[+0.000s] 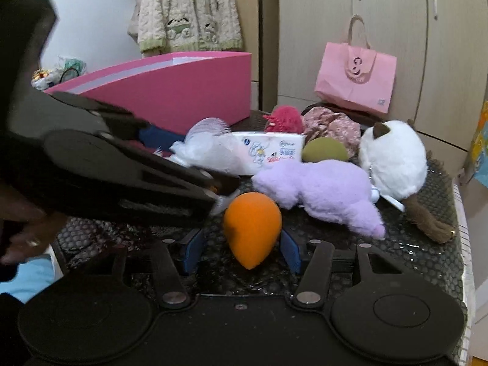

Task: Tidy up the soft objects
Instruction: 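Close the left gripper on the mesh puff while the right gripper closes on the orange sponge, then carry the puff in the left gripper into the box while the right gripper drops the sponge there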

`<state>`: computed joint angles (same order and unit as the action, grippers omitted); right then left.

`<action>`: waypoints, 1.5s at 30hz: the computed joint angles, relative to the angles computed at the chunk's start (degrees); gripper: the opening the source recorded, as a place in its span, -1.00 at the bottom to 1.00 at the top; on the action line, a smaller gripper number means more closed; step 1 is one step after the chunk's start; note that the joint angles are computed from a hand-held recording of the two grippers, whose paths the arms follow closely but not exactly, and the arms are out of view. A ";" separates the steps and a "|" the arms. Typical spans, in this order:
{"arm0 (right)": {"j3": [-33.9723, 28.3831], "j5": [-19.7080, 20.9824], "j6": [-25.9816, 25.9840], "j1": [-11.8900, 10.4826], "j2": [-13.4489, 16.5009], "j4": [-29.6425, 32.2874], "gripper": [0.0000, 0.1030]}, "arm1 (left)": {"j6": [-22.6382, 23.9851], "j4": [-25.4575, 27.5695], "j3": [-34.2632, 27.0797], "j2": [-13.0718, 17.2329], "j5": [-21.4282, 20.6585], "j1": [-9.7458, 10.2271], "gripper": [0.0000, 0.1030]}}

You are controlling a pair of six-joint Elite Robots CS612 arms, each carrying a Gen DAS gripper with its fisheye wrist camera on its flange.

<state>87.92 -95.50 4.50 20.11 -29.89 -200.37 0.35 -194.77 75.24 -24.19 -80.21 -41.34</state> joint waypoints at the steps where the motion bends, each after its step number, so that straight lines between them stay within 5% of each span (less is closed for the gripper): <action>1: -0.05 -0.50 -0.12 0.13 0.09 -0.22 0.14 | -0.39 -0.42 -0.23 0.33 -0.15 -0.02 0.15; 5: -0.34 -2.52 0.53 0.72 0.51 -1.10 0.08 | -1.29 -3.31 -0.74 1.51 0.72 -0.16 0.13; 9: -0.14 -4.98 2.41 1.21 0.98 -3.19 -0.19 | -5.08 -4.59 -0.69 1.82 -0.47 0.35 -0.23; 12: 0.37 -4.74 5.59 1.04 1.15 -4.81 -0.21 | -5.80 -6.03 -0.06 1.68 -0.31 0.37 -0.29; 30: 0.91 -8.83 11.64 4.01 1.05 -7.72 -0.21 | -9.79 -13.55 8.79 -2.29 -7.37 1.88 -0.31; 45: 2.79 -5.49 9.85 6.36 -1.76 -5.68 -0.21 | -10.14 -13.65 17.83 -7.23 -12.92 4.21 -0.30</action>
<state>90.71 -100.99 14.35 26.47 -31.64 -206.05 -9.80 -208.42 93.07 -31.43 -93.12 -37.13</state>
